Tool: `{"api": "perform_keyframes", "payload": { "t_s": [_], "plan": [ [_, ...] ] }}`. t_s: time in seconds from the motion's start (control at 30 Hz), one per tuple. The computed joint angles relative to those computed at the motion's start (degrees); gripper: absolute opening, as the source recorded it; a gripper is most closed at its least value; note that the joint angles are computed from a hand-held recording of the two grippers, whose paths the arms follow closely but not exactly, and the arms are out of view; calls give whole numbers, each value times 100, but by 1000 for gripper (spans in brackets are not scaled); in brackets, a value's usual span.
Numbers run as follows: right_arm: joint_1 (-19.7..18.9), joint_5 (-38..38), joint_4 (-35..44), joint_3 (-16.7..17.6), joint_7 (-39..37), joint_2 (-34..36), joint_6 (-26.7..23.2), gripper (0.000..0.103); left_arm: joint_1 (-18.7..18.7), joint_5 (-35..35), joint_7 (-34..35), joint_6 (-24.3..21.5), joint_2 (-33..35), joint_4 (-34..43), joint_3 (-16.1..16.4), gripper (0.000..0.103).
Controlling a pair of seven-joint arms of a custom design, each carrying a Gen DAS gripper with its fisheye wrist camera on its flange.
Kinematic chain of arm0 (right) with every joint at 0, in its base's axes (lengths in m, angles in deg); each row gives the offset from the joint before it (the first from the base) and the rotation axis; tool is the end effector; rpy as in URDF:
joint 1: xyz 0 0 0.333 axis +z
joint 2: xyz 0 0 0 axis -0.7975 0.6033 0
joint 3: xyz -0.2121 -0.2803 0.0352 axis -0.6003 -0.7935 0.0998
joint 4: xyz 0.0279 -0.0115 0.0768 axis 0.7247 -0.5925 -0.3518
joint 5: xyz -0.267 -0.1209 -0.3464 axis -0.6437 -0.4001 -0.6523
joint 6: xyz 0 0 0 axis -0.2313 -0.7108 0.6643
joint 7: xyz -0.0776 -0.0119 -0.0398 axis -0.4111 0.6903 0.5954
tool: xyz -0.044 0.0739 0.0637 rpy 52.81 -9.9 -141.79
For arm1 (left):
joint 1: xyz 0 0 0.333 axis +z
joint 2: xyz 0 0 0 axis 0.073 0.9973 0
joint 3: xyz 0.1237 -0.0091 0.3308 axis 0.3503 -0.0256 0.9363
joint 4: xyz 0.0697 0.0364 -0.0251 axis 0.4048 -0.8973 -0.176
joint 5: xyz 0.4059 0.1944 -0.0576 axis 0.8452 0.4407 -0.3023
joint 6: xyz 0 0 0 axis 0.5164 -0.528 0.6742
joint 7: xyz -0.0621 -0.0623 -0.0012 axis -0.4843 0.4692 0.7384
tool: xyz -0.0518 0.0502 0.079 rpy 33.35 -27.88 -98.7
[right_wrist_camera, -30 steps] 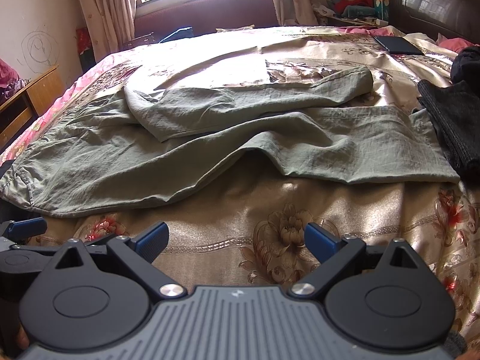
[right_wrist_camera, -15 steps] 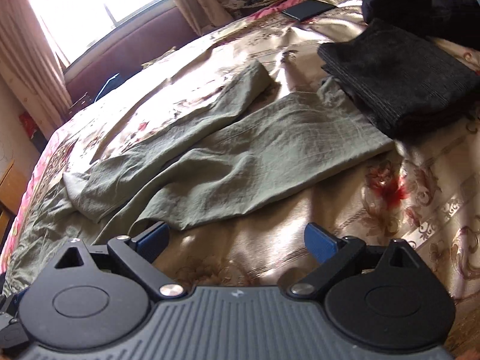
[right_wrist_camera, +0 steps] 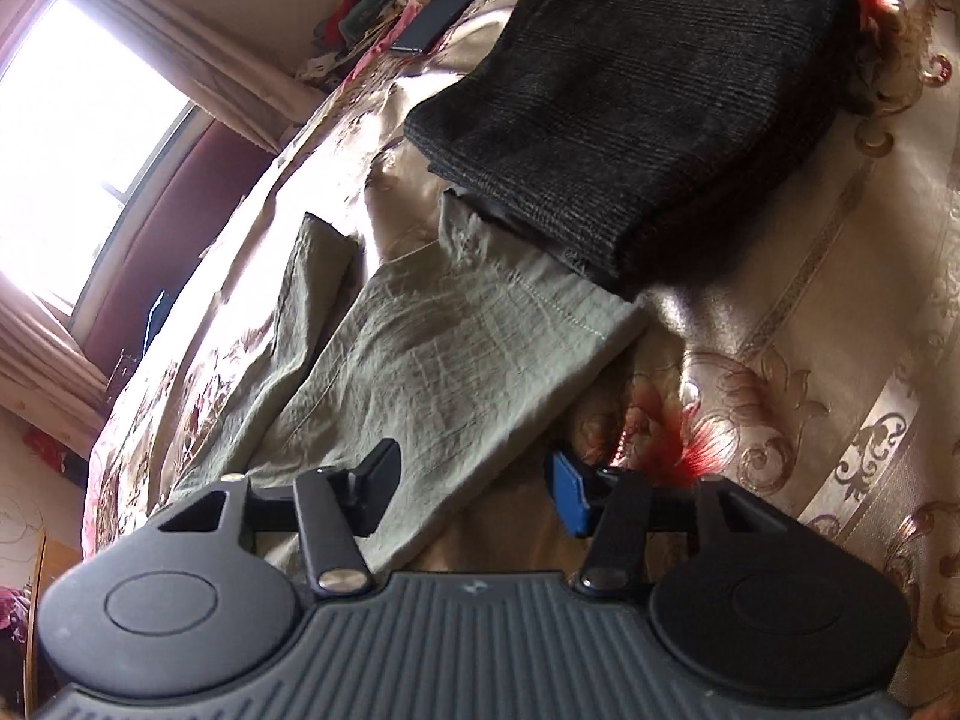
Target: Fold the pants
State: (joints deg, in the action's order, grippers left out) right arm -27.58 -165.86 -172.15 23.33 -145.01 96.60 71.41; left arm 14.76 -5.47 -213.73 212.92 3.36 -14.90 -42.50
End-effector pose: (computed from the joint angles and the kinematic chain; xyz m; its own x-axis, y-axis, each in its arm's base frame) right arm 0.5612 0.2898 0.3112 -0.7286 -0.2462 -0.6391 0.0832 0.8944 -0.4394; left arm 0.7311 0.0057 0.3337 -0.7708 -0.6327 -0.0746 -0.3922 0.5636 -0.7270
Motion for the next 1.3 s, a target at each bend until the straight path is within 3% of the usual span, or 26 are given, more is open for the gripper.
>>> {"api": "perform_keyframes", "payload": {
  "t_s": [0.07,0.2,0.23,0.27,0.3,0.37,0.53,0.67,0.77,0.83,0.97,1.1,1.17,1.3],
  "plan": [
    [19,-32,-31,-18,297,14,-136,33,7,46,-5,-77,-12,-20,7,103],
    [-28,-456,-81,-120,917,70,-222,25,40,-132,254,-36,-65,-88,-45,103],
    [-50,-449,-80,-127,977,78,-288,20,37,-172,325,-6,-75,-98,-48,103],
    [-87,-397,-78,-132,1012,85,-294,7,32,-203,373,12,-91,-114,-48,103],
    [-129,-353,-95,-137,1047,73,-238,3,23,-211,388,18,-109,-127,-39,103],
    [-124,-536,-183,-128,1245,-56,-251,3,19,-254,445,16,-153,-154,-33,103],
    [155,-822,-363,213,13,-754,-1625,2,100,-735,899,-277,-392,-280,-78,103],
    [137,-220,-522,455,-944,-1115,-2437,2,66,-981,1116,-749,-616,-435,1,103],
    [-122,901,-470,360,-2268,-1029,-1937,6,-50,-742,990,-973,-682,-519,147,103],
    [-186,1986,-265,378,-3083,-821,-1985,11,-84,-436,777,-1143,-681,-496,258,103],
    [74,2365,-92,536,-2808,-713,-2734,11,111,-572,1022,-1246,-608,-301,380,103],
    [390,2475,589,664,-3498,-353,-3653,12,335,-469,708,-1037,-218,329,532,103],
    [489,2091,894,650,-4087,-157,-3357,13,467,-400,424,-780,49,725,567,103],
    [534,1271,1797,449,-5241,537,-1725,24,781,-482,180,85,698,1568,507,103]
  ]
}}
